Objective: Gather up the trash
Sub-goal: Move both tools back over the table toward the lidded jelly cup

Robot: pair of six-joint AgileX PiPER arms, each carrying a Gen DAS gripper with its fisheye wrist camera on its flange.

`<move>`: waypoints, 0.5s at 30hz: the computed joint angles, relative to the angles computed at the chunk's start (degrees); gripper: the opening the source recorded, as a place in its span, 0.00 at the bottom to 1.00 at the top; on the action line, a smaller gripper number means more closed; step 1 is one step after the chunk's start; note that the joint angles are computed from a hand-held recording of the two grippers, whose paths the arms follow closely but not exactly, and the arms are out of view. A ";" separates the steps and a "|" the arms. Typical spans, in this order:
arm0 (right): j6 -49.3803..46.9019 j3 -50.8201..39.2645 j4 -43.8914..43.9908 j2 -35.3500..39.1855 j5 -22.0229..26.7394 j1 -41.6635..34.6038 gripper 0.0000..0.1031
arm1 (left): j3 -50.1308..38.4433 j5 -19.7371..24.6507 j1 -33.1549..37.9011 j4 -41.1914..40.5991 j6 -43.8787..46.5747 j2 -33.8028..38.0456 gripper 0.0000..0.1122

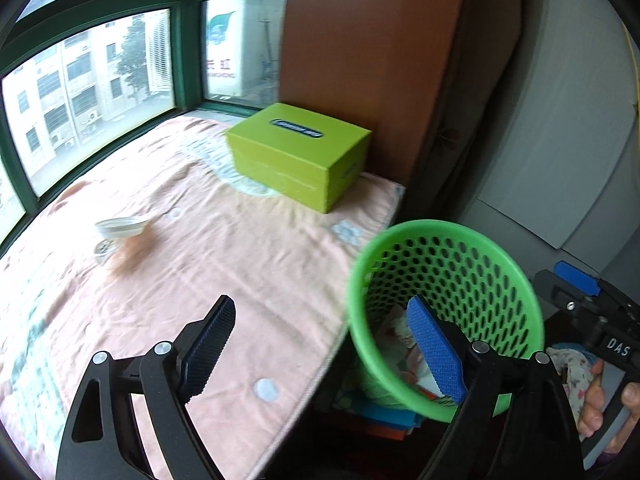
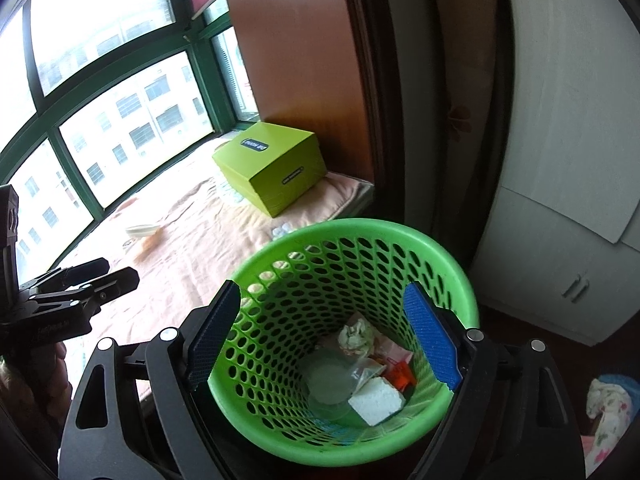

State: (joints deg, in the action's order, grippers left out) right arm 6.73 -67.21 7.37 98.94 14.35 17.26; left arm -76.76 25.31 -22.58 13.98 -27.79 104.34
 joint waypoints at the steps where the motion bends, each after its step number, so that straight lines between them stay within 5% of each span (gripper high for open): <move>1: -1.21 -0.64 1.31 0.50 0.22 0.23 0.81 | 0.53 -0.09 0.73 0.34 -0.30 -0.30 0.76; 15: -2.81 -12.56 2.85 8.58 5.18 5.62 0.83 | 2.97 -0.58 14.60 4.96 -4.53 0.53 0.78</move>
State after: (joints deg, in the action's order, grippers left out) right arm 3.93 -79.77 10.23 107.52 19.53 22.88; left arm -73.79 24.73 -7.97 18.94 -32.32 104.88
